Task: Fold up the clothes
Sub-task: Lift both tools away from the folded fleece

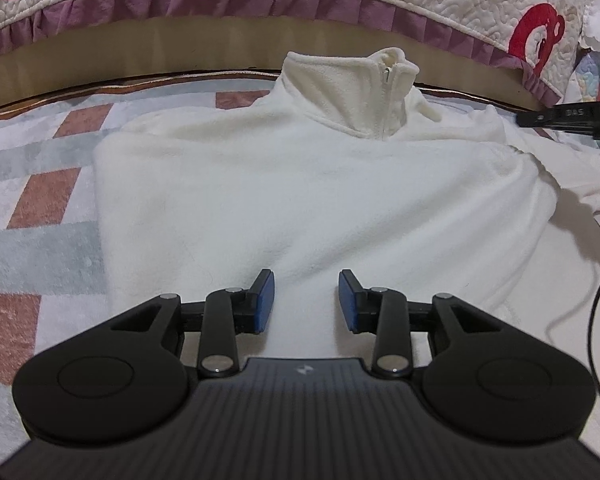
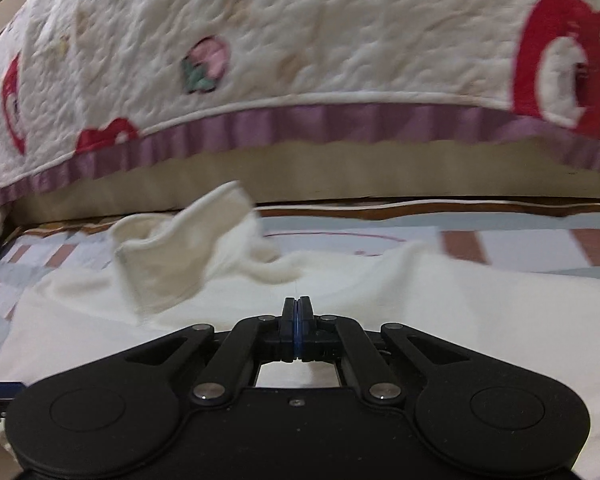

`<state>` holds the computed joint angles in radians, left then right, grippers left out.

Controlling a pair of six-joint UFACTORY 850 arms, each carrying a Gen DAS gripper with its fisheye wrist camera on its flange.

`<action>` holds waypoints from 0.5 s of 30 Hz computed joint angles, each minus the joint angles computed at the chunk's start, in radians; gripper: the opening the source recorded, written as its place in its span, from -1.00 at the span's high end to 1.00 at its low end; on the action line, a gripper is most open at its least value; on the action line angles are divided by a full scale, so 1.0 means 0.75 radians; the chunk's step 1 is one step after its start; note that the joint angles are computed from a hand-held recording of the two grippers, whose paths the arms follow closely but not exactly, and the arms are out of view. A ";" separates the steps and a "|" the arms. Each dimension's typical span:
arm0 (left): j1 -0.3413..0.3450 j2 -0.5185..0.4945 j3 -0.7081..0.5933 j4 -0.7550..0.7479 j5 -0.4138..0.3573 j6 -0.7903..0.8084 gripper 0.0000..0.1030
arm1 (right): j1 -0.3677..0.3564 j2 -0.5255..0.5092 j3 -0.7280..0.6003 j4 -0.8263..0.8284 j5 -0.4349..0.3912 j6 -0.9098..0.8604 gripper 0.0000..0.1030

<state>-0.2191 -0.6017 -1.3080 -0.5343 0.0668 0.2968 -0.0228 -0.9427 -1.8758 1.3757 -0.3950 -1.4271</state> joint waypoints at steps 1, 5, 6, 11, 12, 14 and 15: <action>-0.002 -0.001 -0.001 -0.077 0.002 0.081 0.33 | -0.011 0.004 0.007 -0.009 0.000 0.011 0.99; -0.014 -0.003 0.000 -0.352 0.020 0.393 0.32 | -0.042 0.016 0.022 -0.228 -0.034 0.277 0.81; -0.015 -0.003 0.001 -0.387 0.023 0.433 0.32 | -0.055 0.016 0.024 -0.247 -0.076 0.334 0.77; -0.012 0.001 0.011 -0.159 0.032 0.197 0.24 | -0.094 -0.033 -0.027 -0.320 -0.369 0.427 -0.30; -0.012 0.001 0.011 -0.161 0.034 0.198 0.24 | -0.078 -0.020 -0.010 -0.397 -0.326 0.452 -0.30; -0.013 0.001 0.011 -0.180 0.035 0.218 0.24 | -0.061 0.008 0.039 -0.447 -0.277 0.454 -0.31; -0.014 0.001 0.011 -0.186 0.035 0.225 0.24 | -0.062 0.011 0.056 -0.440 -0.296 0.450 -0.30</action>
<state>-0.2294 -0.6006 -1.2999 -0.6741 0.0931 0.4653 -0.0694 -0.9342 -1.8341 1.0454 -0.6168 -1.0900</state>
